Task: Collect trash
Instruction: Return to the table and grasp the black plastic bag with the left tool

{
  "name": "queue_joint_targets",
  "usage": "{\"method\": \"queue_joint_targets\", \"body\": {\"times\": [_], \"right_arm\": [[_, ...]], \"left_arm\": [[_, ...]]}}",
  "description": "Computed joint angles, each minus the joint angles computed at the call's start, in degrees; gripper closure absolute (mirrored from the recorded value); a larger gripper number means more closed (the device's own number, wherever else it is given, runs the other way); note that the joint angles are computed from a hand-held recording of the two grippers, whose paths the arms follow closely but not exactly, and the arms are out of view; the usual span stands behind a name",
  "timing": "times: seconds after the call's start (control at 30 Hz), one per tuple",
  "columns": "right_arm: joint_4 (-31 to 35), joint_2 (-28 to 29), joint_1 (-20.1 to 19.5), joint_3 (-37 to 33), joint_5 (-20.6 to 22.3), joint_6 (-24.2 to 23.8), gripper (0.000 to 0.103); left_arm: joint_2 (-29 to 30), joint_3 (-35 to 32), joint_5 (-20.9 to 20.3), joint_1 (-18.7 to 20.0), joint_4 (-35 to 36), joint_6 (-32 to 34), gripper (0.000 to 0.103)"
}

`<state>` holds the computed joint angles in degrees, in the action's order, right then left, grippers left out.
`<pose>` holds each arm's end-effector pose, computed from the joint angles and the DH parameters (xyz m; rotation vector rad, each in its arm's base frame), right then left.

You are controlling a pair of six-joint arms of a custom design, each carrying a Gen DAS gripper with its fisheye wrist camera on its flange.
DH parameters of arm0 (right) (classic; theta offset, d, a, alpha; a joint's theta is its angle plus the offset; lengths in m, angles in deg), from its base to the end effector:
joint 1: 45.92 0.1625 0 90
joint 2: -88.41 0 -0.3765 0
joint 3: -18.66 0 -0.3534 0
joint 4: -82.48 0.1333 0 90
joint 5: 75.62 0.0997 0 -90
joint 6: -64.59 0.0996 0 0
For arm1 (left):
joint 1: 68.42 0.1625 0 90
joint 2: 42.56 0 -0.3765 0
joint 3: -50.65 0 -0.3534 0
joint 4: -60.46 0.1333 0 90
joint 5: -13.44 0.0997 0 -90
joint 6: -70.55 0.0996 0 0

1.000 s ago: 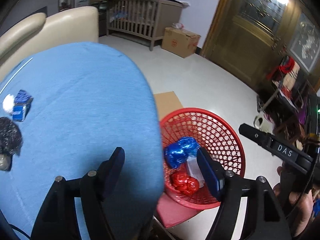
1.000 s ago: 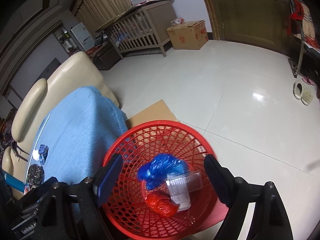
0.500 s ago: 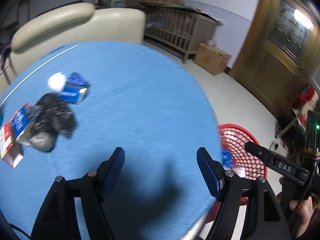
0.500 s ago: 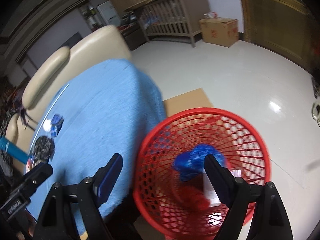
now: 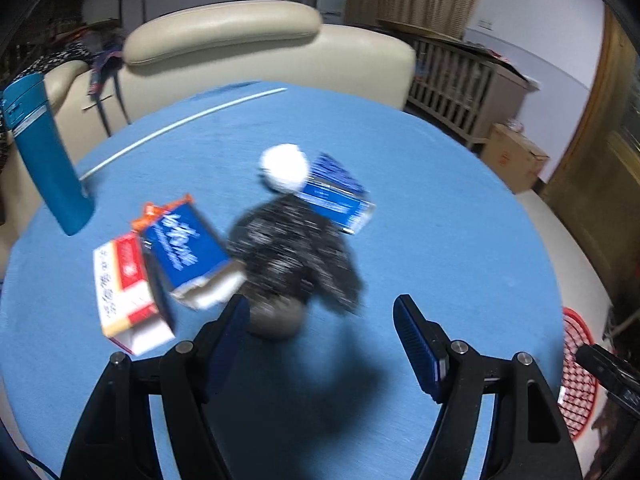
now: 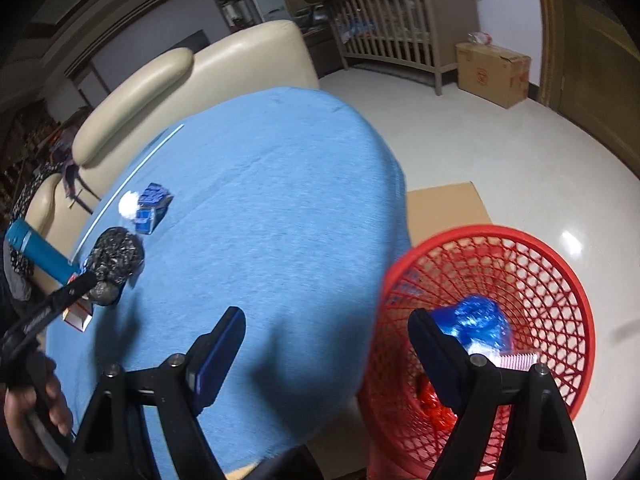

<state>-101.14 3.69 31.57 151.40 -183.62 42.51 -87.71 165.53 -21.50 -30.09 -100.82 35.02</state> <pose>0.0116 -0.4210 0.2796 0.0423 -2.4823 0.8776 -0.2504 -0.4720 0.0436 0.3099 2.3025 -0.8578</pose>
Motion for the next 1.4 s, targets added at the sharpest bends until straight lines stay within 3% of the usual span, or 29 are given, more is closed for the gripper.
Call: {"method": "queue_joint_targets", "body": {"times": [0.3, 0.6, 0.67, 0.7, 0.73, 1.13, 1.4], "right_arm": [[-0.72, 9.3, 9.02, -6.15, -2.3, -4.64, 0.017], [-0.13, 13.42, 12.25, -9.18, -2.86, -5.31, 0.017], [0.15, 14.13, 12.48, -10.01, -3.08, -5.15, 0.017], [0.26, 14.59, 12.6, -10.52, -3.23, -5.07, 0.017], [0.11, 15.13, 12.8, -10.87, -3.39, -4.96, 0.017], [4.16, 23.69, 15.42, -19.88, -2.59, -6.96, 0.017], [11.16, 34.66, 16.61, -31.63, -3.94, -8.98, 0.017]], "left_arm": [[1.85, -3.83, -1.16, 4.88, 1.7, 2.33, 0.028], [4.29, -7.19, -4.01, 7.39, 1.56, 4.49, 0.028], [4.63, -7.4, -5.37, 8.01, 0.02, 6.58, 0.059], [4.81, -7.82, -5.89, 8.36, 0.48, 6.69, 0.066], [4.87, -7.42, -6.02, 8.54, -0.91, 7.09, 0.066], [0.16, 3.37, -2.75, 3.76, -6.04, 1.88, 0.068], [-1.04, 5.38, -1.48, 2.92, -6.62, 0.74, 0.068]]}}
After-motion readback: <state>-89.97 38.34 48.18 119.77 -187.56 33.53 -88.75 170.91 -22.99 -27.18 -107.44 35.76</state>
